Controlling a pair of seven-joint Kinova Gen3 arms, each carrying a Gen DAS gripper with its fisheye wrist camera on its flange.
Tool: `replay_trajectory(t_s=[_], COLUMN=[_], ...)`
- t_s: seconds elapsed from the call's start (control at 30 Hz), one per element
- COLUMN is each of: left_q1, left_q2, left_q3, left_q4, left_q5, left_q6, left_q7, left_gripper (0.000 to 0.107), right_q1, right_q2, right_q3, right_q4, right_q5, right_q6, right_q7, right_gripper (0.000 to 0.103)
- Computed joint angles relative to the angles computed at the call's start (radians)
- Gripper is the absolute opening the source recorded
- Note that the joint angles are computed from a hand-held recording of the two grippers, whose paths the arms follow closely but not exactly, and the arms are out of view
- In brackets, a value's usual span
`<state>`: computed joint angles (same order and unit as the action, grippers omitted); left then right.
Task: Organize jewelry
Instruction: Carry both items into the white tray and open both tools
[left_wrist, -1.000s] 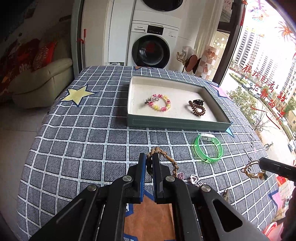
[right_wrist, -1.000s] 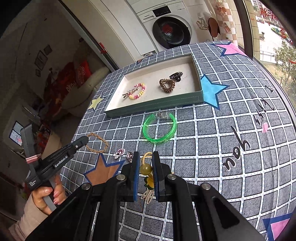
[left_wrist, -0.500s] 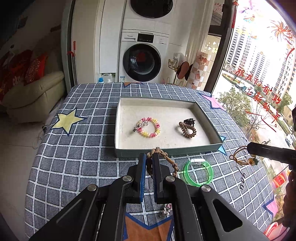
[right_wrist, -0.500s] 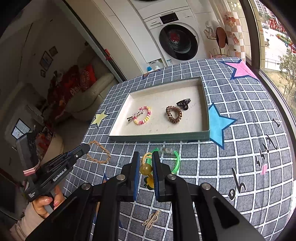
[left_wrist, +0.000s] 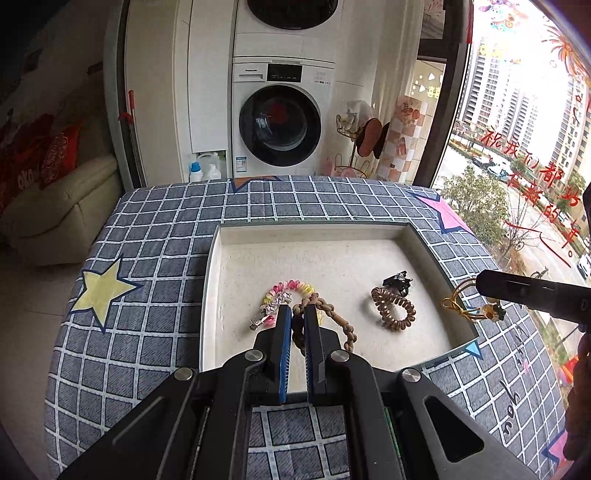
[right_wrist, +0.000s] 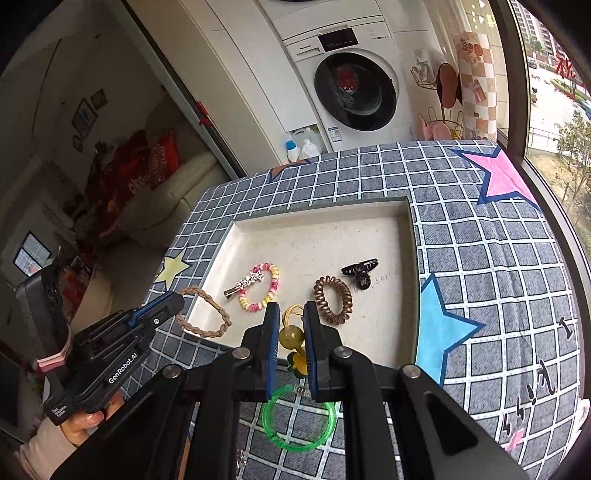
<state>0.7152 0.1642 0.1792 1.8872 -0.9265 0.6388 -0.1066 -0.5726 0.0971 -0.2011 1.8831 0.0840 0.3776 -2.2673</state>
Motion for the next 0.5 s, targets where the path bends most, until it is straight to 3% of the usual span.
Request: replay_trajectory(t_s=[0.37,0.5], left_q1=[0.045,0.072], left_q2=[0.157,0.186], left_q3=[-0.083,-0.109], left_q4=[-0.099,-0.113], left_q5=[0.007,0.018], left_q6=[-0.001,0.012], left_q7=[-0.065,-0.081], left_gripper=[0.019,0.019], right_q1=[-0.077,-0.085], right_q2=[0.146,0.175], right_q3=[0.120,0.128], right_q4=[-0.052,-0.051], right_q5=[0.138,0.155], right_q6=[-0.020,-0.021], right_q7=[-0.100,-0.115], right_gripper=[0.014,0.014])
